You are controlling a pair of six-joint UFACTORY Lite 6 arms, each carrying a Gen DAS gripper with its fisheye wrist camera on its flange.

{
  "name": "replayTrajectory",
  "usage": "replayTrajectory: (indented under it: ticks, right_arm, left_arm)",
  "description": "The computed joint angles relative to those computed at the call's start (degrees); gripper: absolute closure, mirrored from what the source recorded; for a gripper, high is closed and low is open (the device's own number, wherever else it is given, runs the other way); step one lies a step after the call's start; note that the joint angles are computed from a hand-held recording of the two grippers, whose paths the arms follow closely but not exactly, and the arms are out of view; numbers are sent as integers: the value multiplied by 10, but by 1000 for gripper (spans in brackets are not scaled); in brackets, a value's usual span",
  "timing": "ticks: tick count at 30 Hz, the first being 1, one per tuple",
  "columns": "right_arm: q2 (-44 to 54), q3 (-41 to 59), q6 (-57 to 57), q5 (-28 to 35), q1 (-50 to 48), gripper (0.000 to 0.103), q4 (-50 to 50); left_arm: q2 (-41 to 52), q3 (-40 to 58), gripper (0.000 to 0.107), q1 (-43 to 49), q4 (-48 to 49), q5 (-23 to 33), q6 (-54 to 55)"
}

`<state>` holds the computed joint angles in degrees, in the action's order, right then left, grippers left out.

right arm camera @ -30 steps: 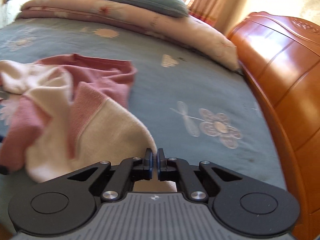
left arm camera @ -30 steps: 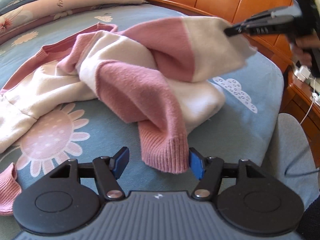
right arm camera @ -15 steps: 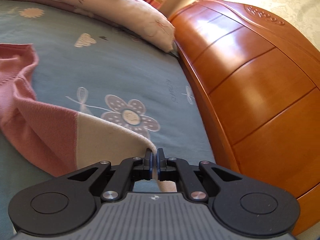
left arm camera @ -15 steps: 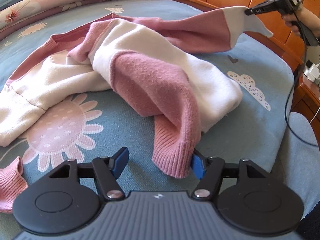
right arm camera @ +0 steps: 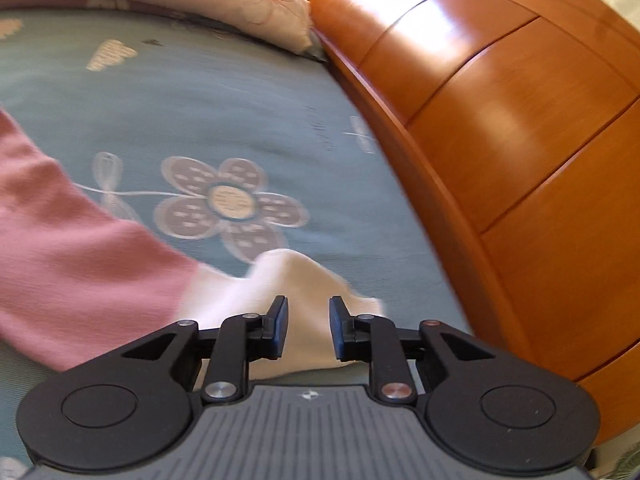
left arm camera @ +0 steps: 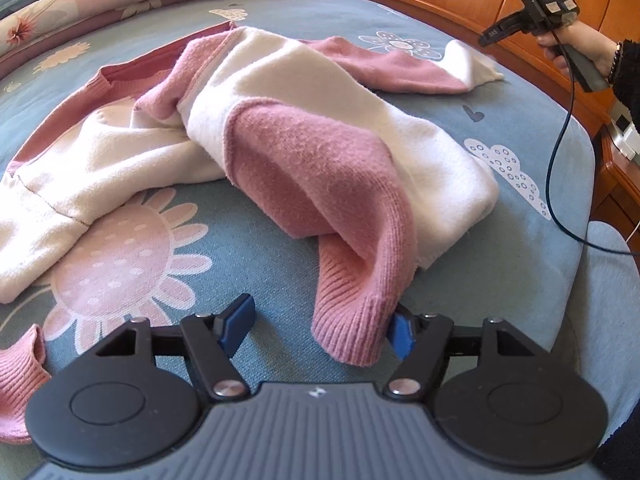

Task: Fold clothes

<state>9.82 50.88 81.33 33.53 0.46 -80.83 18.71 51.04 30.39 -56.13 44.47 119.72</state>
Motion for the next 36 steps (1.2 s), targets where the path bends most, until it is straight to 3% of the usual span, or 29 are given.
replayTrajectory:
  ticks: [4, 13, 22, 33, 36]
  right_arm:
    - [-54, -26, -20, -57, 53, 62, 40]
    - [-113, -25, -82, -74, 258, 60, 184]
    - [-51, 45, -9, -28, 468, 54, 181]
    - [-31, 38, 107, -28, 544, 50, 147]
    - [-42, 20, 125, -32, 541, 51, 138]
  left_arm:
    - [-2, -3, 37, 7, -7, 0, 7]
    - [-9, -1, 37, 59, -14, 11, 12]
    - [-5, 23, 37, 130, 5, 19, -6]
    - [37, 105, 41, 158, -27, 60, -46]
    - [41, 117, 52, 148, -52, 55, -29]
